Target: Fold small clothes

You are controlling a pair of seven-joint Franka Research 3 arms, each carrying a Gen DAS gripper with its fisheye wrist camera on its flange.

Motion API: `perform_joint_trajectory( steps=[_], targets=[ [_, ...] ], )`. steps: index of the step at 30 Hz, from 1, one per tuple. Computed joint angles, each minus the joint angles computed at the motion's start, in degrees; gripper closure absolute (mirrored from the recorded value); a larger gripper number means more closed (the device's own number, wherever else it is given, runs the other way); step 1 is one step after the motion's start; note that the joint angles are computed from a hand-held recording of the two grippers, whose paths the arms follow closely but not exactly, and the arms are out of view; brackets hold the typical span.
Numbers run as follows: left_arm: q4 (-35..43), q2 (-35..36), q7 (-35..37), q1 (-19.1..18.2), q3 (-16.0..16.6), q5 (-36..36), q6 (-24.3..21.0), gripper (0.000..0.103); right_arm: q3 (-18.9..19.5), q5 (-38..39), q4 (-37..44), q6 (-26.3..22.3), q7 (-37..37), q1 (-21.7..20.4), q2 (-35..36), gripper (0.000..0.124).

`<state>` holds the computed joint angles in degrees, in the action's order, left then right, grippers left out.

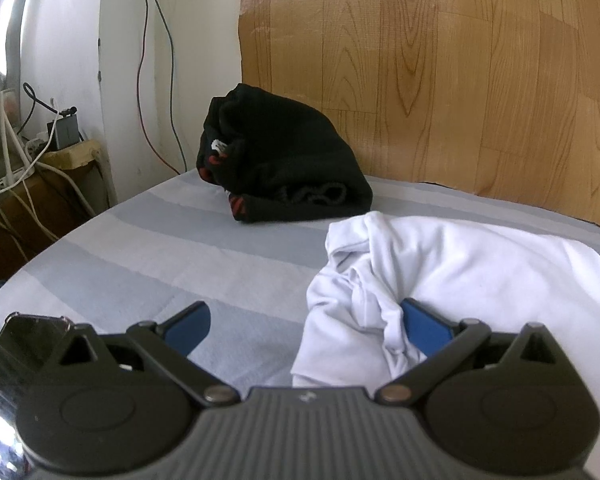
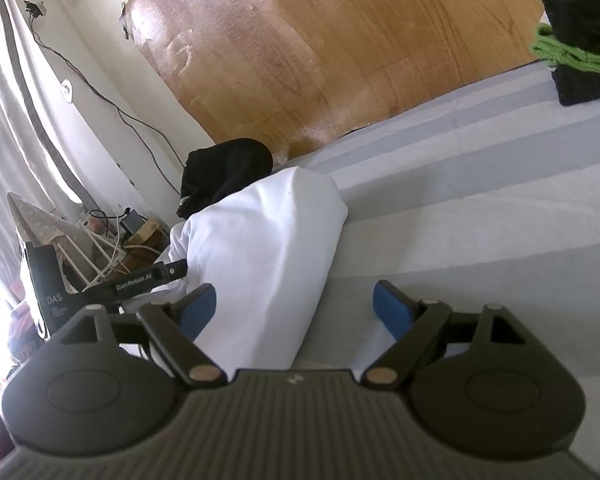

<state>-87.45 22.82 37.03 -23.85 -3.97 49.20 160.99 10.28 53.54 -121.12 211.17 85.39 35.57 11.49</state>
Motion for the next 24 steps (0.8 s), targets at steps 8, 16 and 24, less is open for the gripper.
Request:
perform_joint_trajectory(
  steps=[8,16,24],
  targets=[
    [-0.28,-0.1,0.0,0.11,-0.09,-0.67,0.38,0.0,-0.06,-0.4,0.18,-0.4,0.09,-0.06,0.06,0.033],
    [-0.61,-0.12,0.47,0.61,-0.42,-2.02,1.21,0.0,0.29,-9.3,-1.52,-2.46,5.83,-2.17,-0.56,0.021],
    [-1.37,0.0,5.09,3.2,-2.87,-9.29,2.84,0.0,-0.48,-9.35,-1.31,-2.06,5.85,-1.35,-0.25,0.021]
  ],
)
